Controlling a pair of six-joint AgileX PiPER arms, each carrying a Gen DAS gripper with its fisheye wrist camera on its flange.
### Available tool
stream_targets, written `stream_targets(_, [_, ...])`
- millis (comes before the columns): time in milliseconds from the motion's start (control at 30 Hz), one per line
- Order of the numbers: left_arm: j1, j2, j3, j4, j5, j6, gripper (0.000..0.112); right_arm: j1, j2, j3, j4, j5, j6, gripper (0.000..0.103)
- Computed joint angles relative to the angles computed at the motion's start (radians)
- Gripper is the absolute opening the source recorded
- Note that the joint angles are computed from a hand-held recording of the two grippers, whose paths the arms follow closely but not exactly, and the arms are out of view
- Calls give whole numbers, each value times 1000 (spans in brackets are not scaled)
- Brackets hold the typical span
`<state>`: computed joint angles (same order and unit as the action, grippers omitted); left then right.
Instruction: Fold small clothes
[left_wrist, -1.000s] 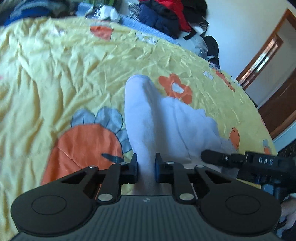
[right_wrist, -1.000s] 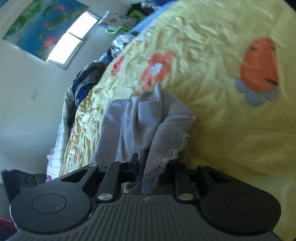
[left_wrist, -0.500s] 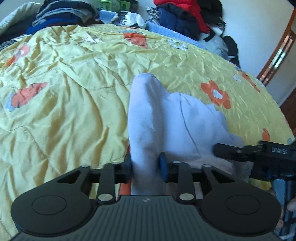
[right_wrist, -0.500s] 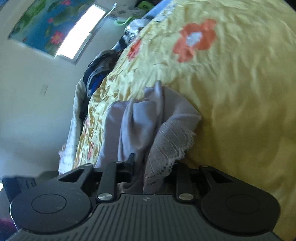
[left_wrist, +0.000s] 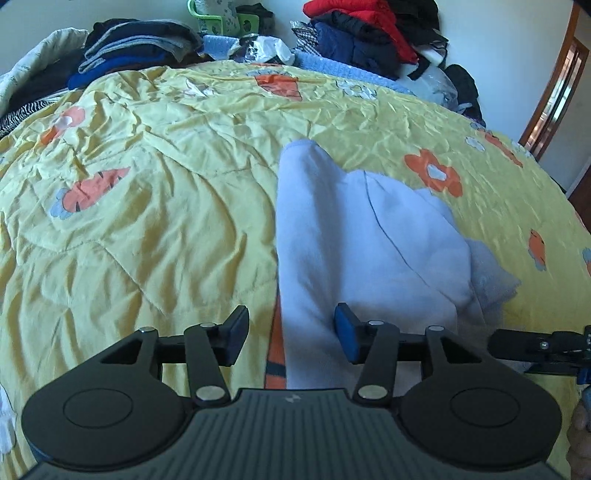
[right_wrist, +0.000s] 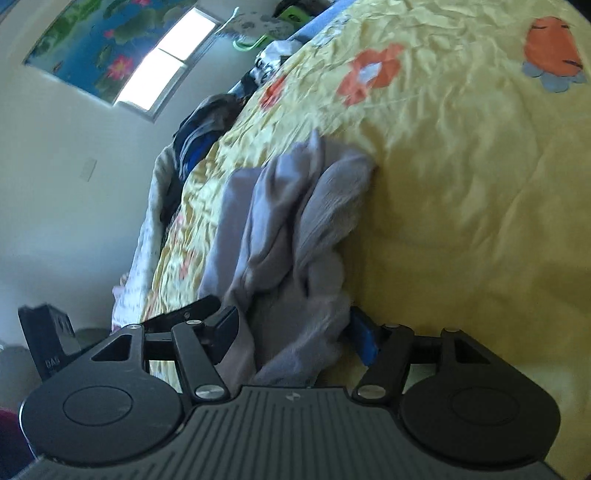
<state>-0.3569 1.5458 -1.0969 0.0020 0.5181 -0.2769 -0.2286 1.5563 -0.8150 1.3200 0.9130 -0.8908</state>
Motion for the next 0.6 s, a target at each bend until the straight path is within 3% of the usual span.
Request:
stream_targets(67, [-15, -6, 9, 30, 0, -28, 50, 20, 6, -9, 3, -17, -5, 62])
stream_targets(100, [-28, -9, 15, 64, 2, -62, 49, 34, 5, -17, -17, -37, 0, 43])
stream_targets(133, [-40, -9, 16, 79, 10, -70, 36, 56, 8, -42, -76, -62, 36, 14])
stream_targets(167, [-47, -14, 19, 64, 13, -50, 25, 65, 19, -57, -109, -62, 44, 14])
stream_targets(200, [-59, -22, 19, 71, 22, -53, 22, 71, 14, -58, -118, -70, 29, 14])
stream_targets(367, [-106, -48, 27, 179, 56, -156, 20, 82, -27, -98, -217, -80, 61, 14])
stream_targets(467, [-147, -51, 92, 350, -9, -305, 22, 143, -44, -60, -265, -189, 34, 17])
stream_targets(500, [-148, -60, 109, 370, -30, -324, 22, 144, -60, -25, -212, -213, -9, 21])
stream_targets(567, [-135, -92, 132, 365, -46, -313, 23, 109, -73, 8, -136, -158, -31, 41])
stream_targets(600, [-137, -119, 143, 401, -39, -341, 23, 85, -81, 15, -119, -117, -26, 57])
